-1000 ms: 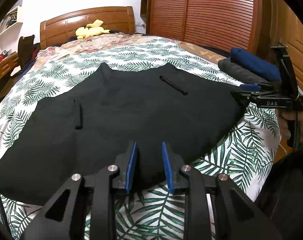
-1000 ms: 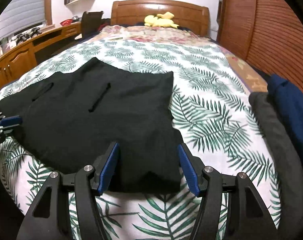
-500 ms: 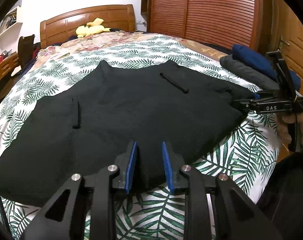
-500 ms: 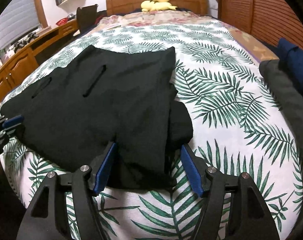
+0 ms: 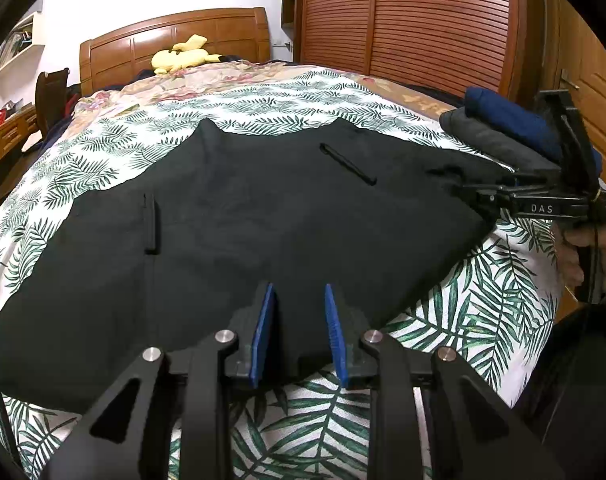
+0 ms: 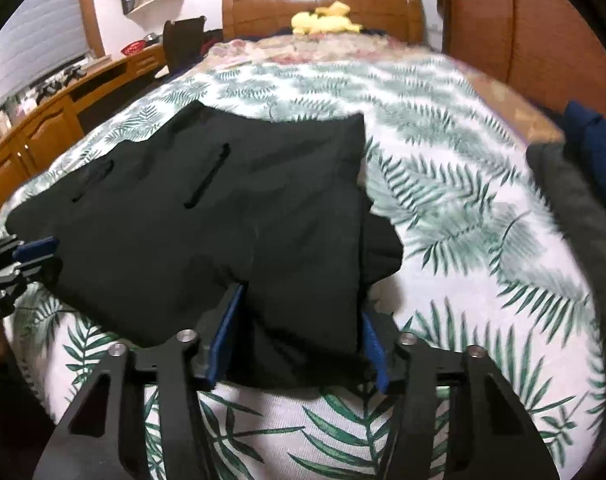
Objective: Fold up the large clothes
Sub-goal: 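Grasp the folded coat edge with the right tool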
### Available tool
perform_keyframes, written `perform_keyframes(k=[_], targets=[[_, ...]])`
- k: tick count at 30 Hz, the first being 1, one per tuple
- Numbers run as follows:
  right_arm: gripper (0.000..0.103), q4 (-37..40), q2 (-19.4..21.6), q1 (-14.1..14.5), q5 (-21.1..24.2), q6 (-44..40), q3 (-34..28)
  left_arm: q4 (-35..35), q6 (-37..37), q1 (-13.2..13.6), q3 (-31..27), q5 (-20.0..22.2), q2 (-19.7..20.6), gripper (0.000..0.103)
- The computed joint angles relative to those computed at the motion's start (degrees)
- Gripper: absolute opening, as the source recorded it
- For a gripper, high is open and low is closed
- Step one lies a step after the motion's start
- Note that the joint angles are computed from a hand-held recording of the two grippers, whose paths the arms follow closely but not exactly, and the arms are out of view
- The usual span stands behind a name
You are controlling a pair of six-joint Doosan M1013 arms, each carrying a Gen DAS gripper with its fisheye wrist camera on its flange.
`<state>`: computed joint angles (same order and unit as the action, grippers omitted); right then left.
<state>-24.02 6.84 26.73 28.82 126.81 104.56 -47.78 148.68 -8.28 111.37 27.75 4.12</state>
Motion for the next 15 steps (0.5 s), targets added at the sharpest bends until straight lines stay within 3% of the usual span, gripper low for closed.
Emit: perform_keyframes(k=[3, 6, 9, 15], targets=[[0.029, -7.94, -0.19, 1.47, 0.29, 5.0, -0.09, -0.04, -0.08, 0.0, -0.04, 0.06, 0.02, 0.025], [0.022, -13.53, -0.35, 2.62, 0.57, 7.93, -0.05, 0.06, -0.14, -0.06, 0.03, -0.11, 0.05, 0.025], [0.02, -16.49, -0.22, 3.2, 1.02, 9.0, -0.19, 0.13, -0.13, -0.11, 0.13, -0.33, 0.05, 0.025], [0.02, -15.37, -0.2, 2.79, 0.21, 7.69, -0.19, 0.22, -0.2, -0.12, 0.09, -0.39, 0.12, 0.025]])
